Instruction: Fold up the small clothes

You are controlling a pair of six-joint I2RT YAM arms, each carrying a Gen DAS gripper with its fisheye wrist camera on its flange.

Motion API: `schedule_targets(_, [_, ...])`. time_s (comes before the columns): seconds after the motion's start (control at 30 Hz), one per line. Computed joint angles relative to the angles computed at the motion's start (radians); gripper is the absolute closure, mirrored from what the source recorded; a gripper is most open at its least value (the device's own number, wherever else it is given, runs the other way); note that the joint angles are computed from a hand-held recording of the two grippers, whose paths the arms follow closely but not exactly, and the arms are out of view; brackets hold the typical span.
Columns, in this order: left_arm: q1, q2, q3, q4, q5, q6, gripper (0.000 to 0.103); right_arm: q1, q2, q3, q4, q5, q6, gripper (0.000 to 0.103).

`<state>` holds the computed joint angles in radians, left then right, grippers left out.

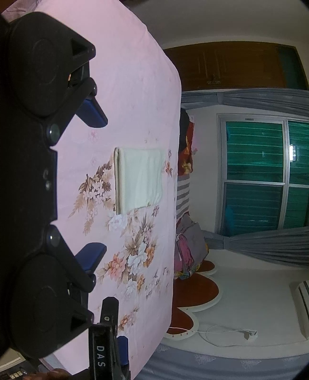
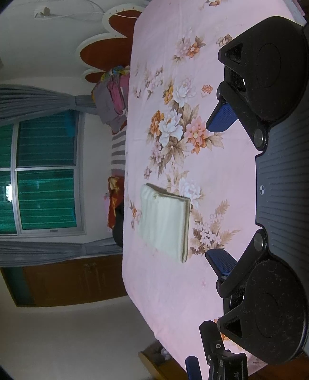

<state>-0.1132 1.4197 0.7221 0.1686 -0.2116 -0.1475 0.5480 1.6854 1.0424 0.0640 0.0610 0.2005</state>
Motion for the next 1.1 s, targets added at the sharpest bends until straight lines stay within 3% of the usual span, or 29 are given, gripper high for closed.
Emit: schedule_targets(1.1, [-0.01, 0.009, 0.021, -0.02, -0.021, 0.0, 0.0, -0.022, 0.0, -0.002, 0.003, -0.027, -0.02, 0.0])
